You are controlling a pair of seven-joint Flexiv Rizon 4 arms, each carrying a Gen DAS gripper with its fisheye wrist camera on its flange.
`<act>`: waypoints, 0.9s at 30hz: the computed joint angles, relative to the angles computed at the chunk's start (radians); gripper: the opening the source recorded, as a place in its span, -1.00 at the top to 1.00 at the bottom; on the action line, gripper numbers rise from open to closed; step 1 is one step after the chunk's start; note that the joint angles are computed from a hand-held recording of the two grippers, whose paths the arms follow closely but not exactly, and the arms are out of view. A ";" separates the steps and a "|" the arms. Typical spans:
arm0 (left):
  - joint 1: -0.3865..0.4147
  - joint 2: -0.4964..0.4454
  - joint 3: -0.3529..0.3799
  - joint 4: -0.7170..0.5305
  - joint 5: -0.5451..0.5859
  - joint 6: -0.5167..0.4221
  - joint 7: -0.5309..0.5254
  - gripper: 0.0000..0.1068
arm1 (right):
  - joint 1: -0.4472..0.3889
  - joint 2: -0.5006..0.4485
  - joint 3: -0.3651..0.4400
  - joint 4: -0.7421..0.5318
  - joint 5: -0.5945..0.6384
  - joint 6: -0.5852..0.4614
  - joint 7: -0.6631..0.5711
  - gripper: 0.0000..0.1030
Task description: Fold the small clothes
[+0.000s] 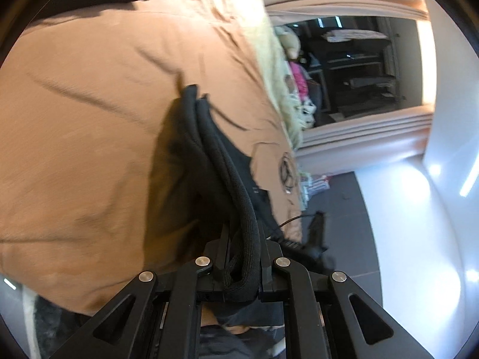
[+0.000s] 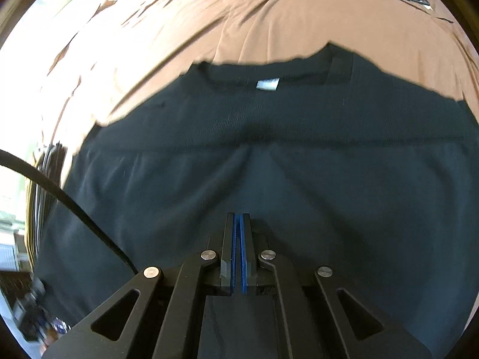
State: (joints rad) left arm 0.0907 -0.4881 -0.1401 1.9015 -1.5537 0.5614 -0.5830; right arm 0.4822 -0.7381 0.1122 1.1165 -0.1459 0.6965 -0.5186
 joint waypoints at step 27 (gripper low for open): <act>-0.044 0.032 -0.033 -0.094 0.033 -0.100 0.003 0.78 | 0.115 0.174 0.058 0.433 -0.022 0.340 0.289 1.00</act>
